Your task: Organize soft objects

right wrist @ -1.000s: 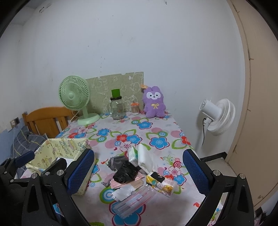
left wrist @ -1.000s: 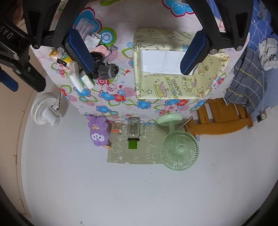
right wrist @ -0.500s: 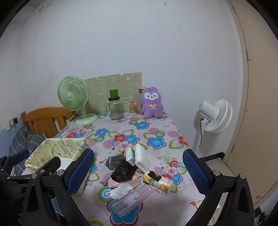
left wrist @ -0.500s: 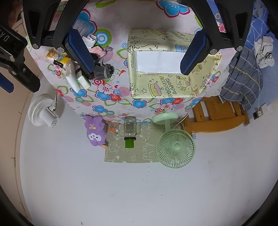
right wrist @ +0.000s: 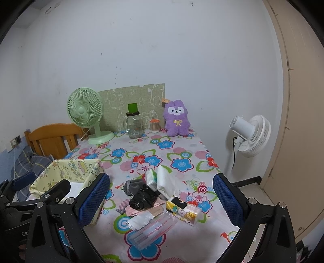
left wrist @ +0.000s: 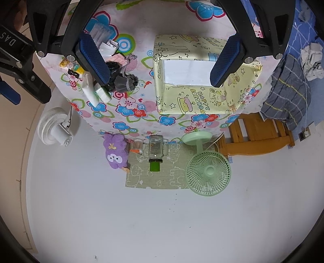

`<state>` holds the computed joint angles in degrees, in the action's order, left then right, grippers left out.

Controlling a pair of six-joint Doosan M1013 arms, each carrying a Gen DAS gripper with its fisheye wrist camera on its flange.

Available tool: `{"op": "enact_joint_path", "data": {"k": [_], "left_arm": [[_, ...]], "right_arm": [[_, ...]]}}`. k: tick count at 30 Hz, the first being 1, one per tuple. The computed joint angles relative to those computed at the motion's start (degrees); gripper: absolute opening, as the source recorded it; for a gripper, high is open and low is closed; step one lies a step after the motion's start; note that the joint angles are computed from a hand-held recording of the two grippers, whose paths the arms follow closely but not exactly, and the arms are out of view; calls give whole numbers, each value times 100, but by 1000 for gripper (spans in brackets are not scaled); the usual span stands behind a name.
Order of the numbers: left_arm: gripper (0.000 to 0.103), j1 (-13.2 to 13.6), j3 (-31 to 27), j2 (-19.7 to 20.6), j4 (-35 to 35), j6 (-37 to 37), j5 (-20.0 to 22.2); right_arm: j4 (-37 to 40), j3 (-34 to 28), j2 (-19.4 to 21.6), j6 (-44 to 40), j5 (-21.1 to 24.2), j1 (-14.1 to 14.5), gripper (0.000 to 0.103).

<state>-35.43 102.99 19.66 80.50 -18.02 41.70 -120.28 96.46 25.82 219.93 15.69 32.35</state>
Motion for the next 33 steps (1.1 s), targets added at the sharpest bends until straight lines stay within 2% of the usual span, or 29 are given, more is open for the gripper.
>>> {"op": "enact_joint_path", "data": {"k": [16,23,33], "left_arm": [[100,7,-59,57,-72,128,-51],[90,25,-127,125,-233,209,-123],[89,-18,-210,275,-280,380,-320]], "right_arm": [[-9,-27,6,5,-186,-67,103],[203,-80,55,-276,-262,-79,102],[406,-88,124,-451,-415,-164,97]]}}
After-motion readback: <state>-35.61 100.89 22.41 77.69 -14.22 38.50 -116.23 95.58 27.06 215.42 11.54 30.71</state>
